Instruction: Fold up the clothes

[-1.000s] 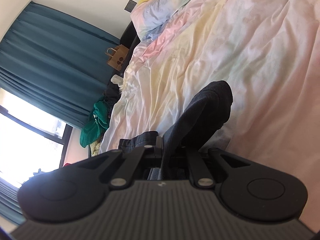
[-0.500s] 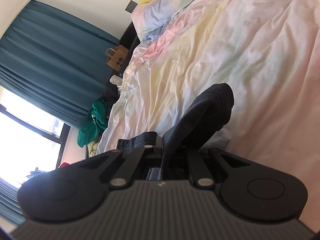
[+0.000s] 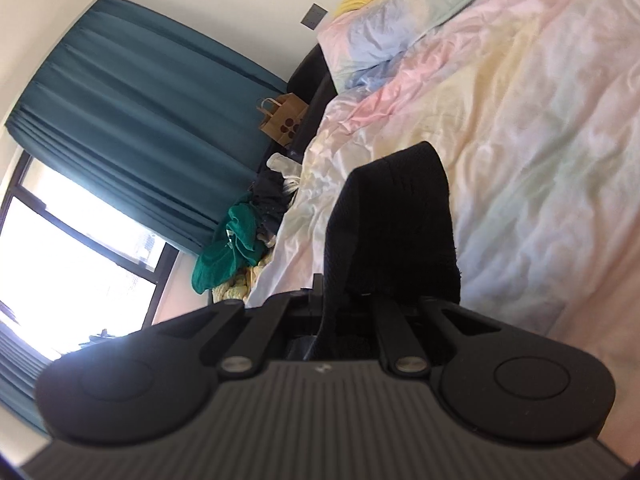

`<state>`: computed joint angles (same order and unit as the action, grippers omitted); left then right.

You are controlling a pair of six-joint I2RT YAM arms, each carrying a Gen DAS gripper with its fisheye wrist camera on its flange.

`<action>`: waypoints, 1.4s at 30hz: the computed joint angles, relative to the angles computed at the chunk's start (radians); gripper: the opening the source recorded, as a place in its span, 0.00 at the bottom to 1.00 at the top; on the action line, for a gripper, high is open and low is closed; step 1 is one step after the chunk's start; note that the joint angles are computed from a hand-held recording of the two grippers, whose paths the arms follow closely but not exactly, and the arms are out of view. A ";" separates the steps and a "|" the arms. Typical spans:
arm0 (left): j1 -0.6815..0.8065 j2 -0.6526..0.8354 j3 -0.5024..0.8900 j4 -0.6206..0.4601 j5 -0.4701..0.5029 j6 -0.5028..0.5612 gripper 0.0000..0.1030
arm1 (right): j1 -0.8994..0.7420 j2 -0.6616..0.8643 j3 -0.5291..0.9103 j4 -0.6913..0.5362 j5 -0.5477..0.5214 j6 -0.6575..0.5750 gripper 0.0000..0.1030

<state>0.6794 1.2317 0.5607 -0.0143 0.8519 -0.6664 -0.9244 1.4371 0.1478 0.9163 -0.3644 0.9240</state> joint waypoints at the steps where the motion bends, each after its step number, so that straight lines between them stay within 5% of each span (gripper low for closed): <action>1: -0.049 0.015 0.036 0.031 -0.048 -0.055 0.08 | 0.071 0.016 0.059 -0.025 0.072 0.001 0.05; 5: -0.325 0.291 0.317 0.142 -0.334 -0.229 0.08 | 0.313 0.218 0.345 -0.095 0.340 -0.073 0.05; 10: -0.492 0.788 0.882 0.024 -0.528 -0.232 0.09 | 0.493 0.566 0.774 -0.224 0.533 -0.252 0.05; 17: -0.559 1.334 1.613 -0.289 -0.576 -0.186 0.12 | 0.546 0.961 1.254 -0.493 0.604 -0.278 0.06; 22: -0.554 1.483 1.899 -0.448 -0.529 -0.158 0.19 | 0.554 1.029 1.334 -0.569 0.591 -0.354 0.09; 24: -0.546 1.513 1.991 -0.509 -0.492 -0.142 0.32 | 0.555 1.026 1.333 -0.582 0.582 -0.399 0.09; 27: -0.536 1.367 1.762 -0.374 -0.470 -0.131 0.60 | 0.519 0.928 1.180 -0.485 0.470 -0.385 0.20; 29: -0.528 1.237 1.544 -0.237 -0.465 -0.135 0.72 | 0.479 0.847 1.048 -0.402 0.361 -0.365 0.48; 31: -0.516 1.126 1.358 -0.121 -0.443 -0.142 0.78 | 0.447 0.772 0.901 -0.285 0.310 -0.347 0.63; 36: -0.480 0.929 1.018 -0.019 -0.392 -0.168 0.80 | 0.320 0.651 0.590 -0.083 0.145 -0.210 0.64; 40: -0.407 0.753 0.543 0.238 -0.290 -0.341 0.82 | 0.242 0.680 0.476 -0.002 0.033 -0.133 0.64; 42: -0.383 0.733 0.421 0.289 -0.267 -0.349 0.82 | 0.217 0.730 0.447 0.054 -0.033 -0.072 0.64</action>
